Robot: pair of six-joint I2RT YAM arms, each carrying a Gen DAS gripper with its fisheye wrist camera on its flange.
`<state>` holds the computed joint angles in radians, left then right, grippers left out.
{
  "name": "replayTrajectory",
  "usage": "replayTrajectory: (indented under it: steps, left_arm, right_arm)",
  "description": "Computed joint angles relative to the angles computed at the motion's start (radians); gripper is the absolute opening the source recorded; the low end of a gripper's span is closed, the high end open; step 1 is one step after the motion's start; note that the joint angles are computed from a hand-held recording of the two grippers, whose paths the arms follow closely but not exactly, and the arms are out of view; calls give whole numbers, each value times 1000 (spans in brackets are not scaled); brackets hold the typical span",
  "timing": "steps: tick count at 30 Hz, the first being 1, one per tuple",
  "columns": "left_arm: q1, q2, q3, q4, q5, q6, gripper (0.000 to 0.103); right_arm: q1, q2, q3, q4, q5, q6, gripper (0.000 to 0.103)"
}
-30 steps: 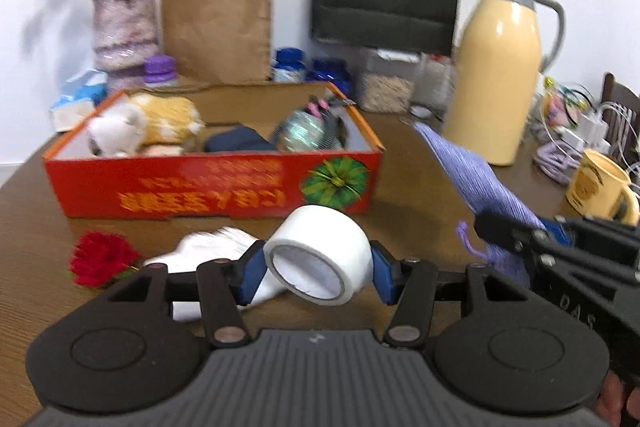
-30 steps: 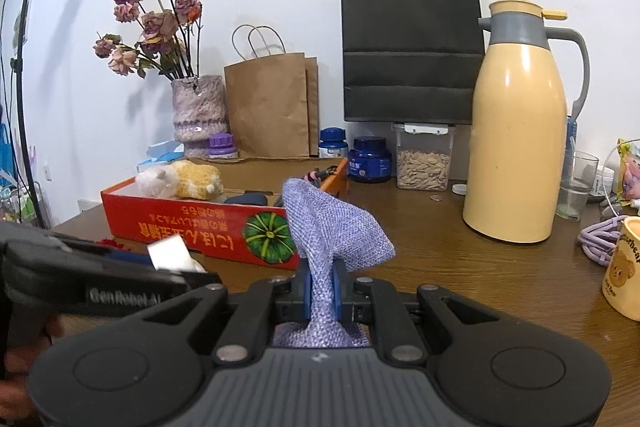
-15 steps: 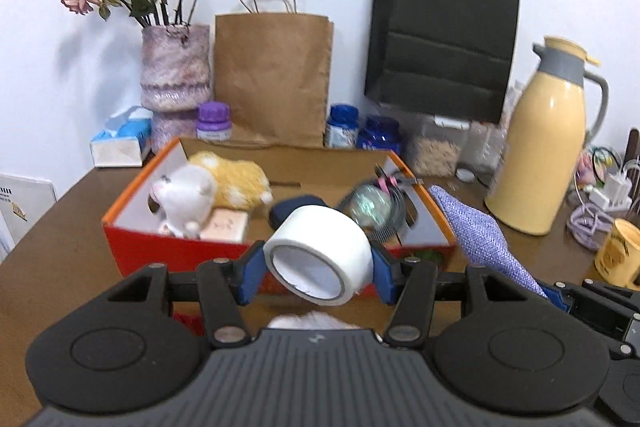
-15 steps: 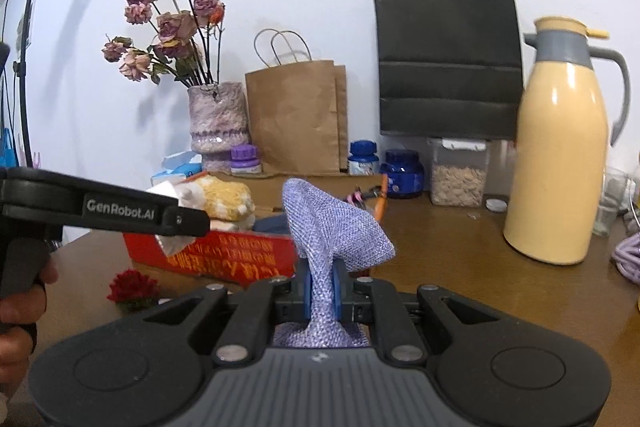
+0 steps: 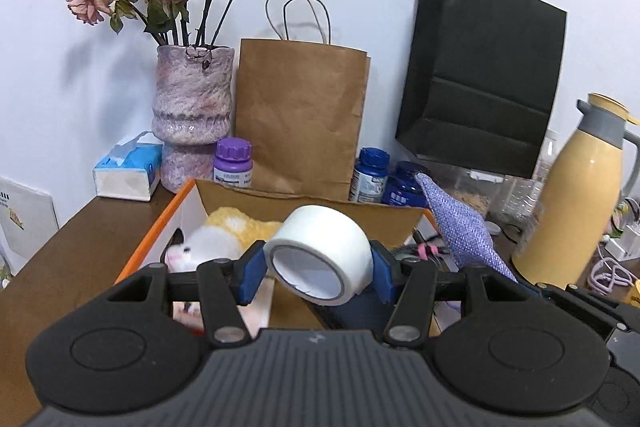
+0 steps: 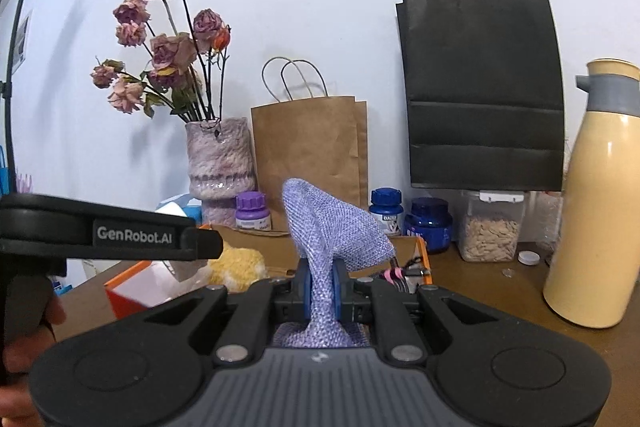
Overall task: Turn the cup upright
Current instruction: 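Carry the tape roll and pouch over the red box with both tools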
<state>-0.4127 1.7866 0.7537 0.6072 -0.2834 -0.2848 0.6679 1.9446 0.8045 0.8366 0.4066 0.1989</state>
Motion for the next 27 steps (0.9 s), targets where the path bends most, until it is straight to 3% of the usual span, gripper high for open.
replayTrajectory:
  steps: [13, 27]
  left_arm:
    - [62, 186, 229, -37, 17, 63, 55]
    - [80, 339, 409, -115, 20, 118, 55]
  right_arm:
    - [-86, 183, 283, -126, -81, -35, 10]
    - [-145, 283, 440, -250, -139, -76, 11]
